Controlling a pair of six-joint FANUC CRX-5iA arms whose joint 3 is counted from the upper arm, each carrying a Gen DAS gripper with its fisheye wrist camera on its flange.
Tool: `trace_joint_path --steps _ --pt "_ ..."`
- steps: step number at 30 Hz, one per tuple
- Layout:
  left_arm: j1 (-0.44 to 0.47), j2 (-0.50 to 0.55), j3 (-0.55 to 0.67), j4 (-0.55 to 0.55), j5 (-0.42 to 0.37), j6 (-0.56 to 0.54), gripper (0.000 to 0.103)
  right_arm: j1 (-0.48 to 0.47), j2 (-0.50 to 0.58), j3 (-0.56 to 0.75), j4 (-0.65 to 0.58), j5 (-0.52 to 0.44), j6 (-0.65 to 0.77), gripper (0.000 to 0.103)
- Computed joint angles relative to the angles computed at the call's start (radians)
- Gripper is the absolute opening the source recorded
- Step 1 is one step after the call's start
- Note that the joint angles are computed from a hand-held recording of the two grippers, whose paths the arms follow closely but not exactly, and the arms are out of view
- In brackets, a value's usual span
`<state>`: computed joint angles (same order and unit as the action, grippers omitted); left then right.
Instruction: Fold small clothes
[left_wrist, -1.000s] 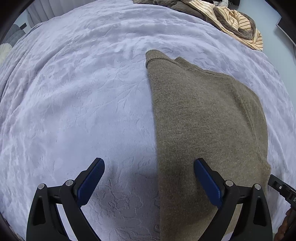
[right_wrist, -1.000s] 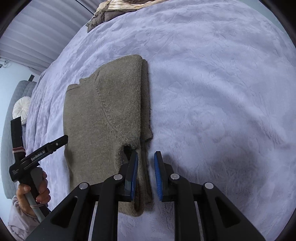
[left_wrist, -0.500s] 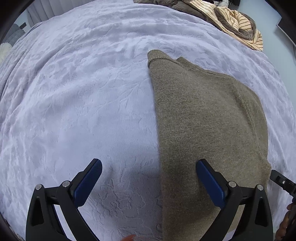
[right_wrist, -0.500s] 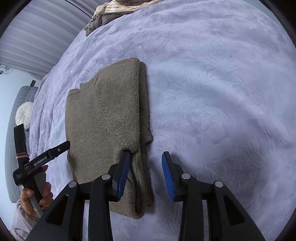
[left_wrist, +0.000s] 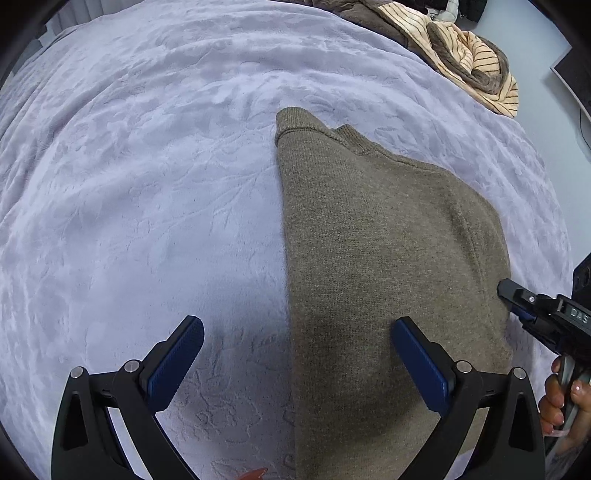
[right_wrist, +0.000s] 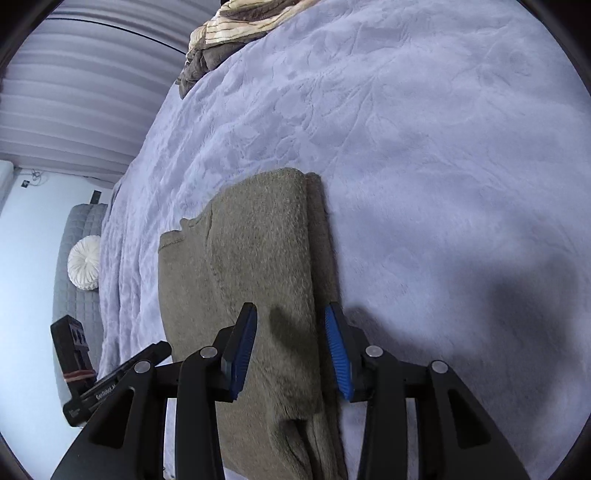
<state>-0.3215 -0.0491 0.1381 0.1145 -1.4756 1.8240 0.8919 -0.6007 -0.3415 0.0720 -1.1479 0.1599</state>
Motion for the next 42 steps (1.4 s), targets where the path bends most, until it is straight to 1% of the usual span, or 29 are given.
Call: trace_joint_path --steps 1,3,5,9,10,11,13,15,16,18,20,22,23,25,27,28,29,31,32,34,38,40,41,42 --pt "-0.003 0.001 0.003 0.001 0.001 0.001 0.102 -0.021 0.019 0.018 -0.017 -0.003 0.028 0.008" --pt "-0.003 0.001 -0.002 0.018 0.013 -0.003 0.102 -0.012 0.029 0.037 0.01 0.005 0.069 0.008" --pt "-0.003 0.008 -0.006 0.035 0.023 -0.006 0.102 0.012 0.048 0.069 0.046 -0.037 0.117 0.007" --pt "-0.009 0.052 0.0 0.077 0.03 0.0 0.102 -0.028 0.105 0.098 -0.011 -0.128 0.223 0.007" --pt "-0.019 0.07 0.015 0.063 0.019 0.014 0.102 -0.035 0.105 0.088 -0.022 -0.129 0.233 0.007" --pt "-0.025 0.08 0.028 0.055 0.008 0.025 0.102 -0.036 0.095 0.07 -0.028 -0.121 0.219 0.008" --pt "-0.032 0.073 0.051 0.025 0.021 0.04 0.102 -0.031 0.071 0.052 -0.027 -0.098 0.177 0.008" --pt "-0.05 0.079 0.109 -0.07 0.004 0.08 0.102 -0.023 0.074 0.067 -0.025 -0.119 0.193 0.008" --pt "-0.044 0.082 0.123 -0.085 0.003 0.085 0.102 -0.024 0.081 0.078 -0.026 -0.134 0.214 0.008" --pt "-0.017 0.093 0.136 -0.079 -0.009 0.094 0.102 -0.022 0.091 0.099 -0.021 -0.16 0.246 0.008" --pt "0.009 0.095 0.124 -0.042 -0.001 0.086 0.102 -0.023 0.086 0.105 -0.015 -0.173 0.246 0.008" --pt "0.002 0.096 0.119 -0.057 0.0 0.082 0.102 -0.013 0.077 0.105 0.01 -0.167 0.222 0.007" --pt "-0.016 0.104 0.123 -0.082 -0.008 0.081 0.102 -0.004 0.069 0.101 0.029 -0.157 0.212 0.007" --pt "-0.027 0.101 0.101 -0.093 0.001 0.088 0.102 0.005 0.059 0.099 0.055 -0.128 0.214 0.007" --pt "-0.026 0.089 0.076 -0.085 0.026 0.114 0.102 -0.014 0.074 0.12 0.019 -0.107 0.273 0.007" --pt "-0.024 0.088 0.07 -0.08 0.03 0.124 0.102 -0.024 0.096 0.137 -0.003 -0.117 0.313 0.007" --pt "-0.024 0.089 0.069 -0.077 0.031 0.132 0.102 -0.027 0.116 0.15 -0.018 -0.136 0.338 0.007" --pt "-0.021 0.09 0.067 -0.067 0.03 0.13 0.102 -0.048 0.171 0.174 -0.066 -0.202 0.4 0.007" --pt "-0.025 0.097 0.078 -0.067 0.021 0.131 0.102 -0.05 0.171 0.162 -0.074 -0.204 0.399 0.005" --pt "-0.034 0.105 0.097 -0.083 0.005 0.13 0.102 -0.06 0.139 0.135 -0.083 -0.168 0.366 0.005" --pt "-0.038 0.12 0.118 -0.093 -0.01 0.12 0.102 -0.12 0.095 0.133 -0.157 -0.149 0.337 0.008" --pt "-0.038 0.122 0.12 -0.094 -0.01 0.12 0.102 -0.138 0.083 0.137 -0.168 -0.165 0.332 0.014" --pt "-0.037 0.124 0.121 -0.093 -0.01 0.119 0.102 -0.141 0.076 0.135 -0.164 -0.174 0.325 0.026" --pt "-0.037 0.125 0.122 -0.093 -0.009 0.116 0.102 -0.136 0.059 0.123 -0.158 -0.177 0.308 0.043"
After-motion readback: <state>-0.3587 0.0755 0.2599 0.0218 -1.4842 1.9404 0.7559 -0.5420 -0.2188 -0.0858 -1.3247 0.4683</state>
